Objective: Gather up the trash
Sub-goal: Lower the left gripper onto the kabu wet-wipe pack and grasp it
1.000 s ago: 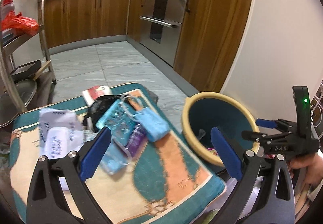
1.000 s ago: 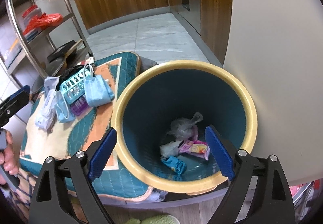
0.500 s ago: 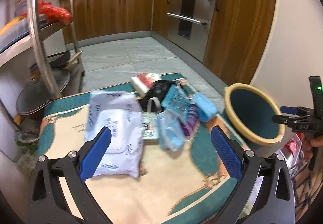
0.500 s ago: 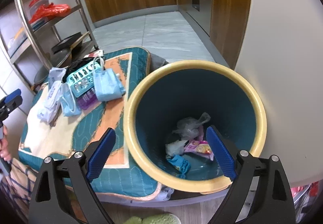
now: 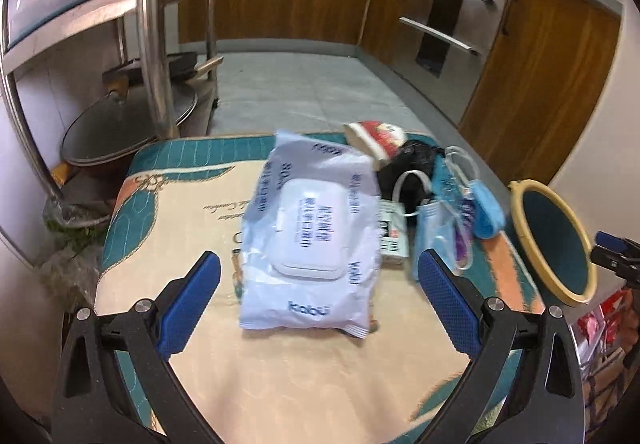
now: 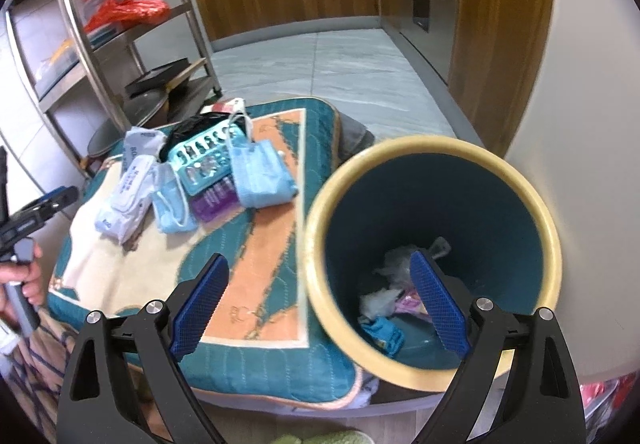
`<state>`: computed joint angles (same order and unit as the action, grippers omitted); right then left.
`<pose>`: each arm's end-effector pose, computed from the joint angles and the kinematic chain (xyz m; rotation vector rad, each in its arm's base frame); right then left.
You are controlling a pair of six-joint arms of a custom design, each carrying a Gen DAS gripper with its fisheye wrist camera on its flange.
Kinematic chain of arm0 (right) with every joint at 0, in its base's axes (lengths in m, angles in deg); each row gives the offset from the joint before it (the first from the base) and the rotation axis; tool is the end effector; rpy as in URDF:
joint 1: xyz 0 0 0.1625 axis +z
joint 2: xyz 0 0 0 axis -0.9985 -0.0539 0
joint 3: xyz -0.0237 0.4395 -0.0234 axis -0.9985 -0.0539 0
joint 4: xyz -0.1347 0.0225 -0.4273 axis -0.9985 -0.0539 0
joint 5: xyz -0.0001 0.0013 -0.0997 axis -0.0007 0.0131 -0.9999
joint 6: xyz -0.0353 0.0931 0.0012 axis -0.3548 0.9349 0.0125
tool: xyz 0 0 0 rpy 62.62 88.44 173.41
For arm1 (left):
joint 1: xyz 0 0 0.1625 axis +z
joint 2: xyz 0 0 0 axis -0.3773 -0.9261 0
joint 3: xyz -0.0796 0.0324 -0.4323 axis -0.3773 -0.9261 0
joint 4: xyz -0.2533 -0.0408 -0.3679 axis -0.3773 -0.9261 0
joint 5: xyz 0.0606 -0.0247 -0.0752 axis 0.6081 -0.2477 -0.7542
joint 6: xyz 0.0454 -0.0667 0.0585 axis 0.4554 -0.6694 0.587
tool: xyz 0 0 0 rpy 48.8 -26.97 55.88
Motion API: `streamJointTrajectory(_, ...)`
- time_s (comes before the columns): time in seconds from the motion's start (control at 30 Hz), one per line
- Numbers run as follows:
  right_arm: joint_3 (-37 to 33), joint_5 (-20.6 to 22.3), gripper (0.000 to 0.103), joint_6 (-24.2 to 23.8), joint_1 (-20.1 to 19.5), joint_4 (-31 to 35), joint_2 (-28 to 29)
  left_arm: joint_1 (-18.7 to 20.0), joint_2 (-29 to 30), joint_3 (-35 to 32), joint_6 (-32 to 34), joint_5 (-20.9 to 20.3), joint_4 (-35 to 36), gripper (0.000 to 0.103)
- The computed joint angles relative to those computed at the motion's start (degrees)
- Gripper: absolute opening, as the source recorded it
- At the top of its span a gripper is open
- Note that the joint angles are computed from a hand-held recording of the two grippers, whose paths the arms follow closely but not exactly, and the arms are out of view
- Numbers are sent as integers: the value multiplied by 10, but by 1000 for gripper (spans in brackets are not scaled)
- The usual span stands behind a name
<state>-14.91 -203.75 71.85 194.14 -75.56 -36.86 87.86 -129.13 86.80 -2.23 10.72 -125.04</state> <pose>0.3146 -0.7869 0.1695 0.3822 -2.2976 0.8024 -0.1601 -0.8254 0.3728 0.4703 2.3994 -0.8900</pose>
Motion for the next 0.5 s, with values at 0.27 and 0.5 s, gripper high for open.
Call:
streamJointTrajectory(0.27, -38, 6, 92, -2, 7, 35, 26, 25, 37, -70, -39, -23, 59, 97)
streamJointTrajectory(0.5, -67, 2, 92, -2, 11, 65, 46, 25, 74, -106, 27, -21, 89, 97)
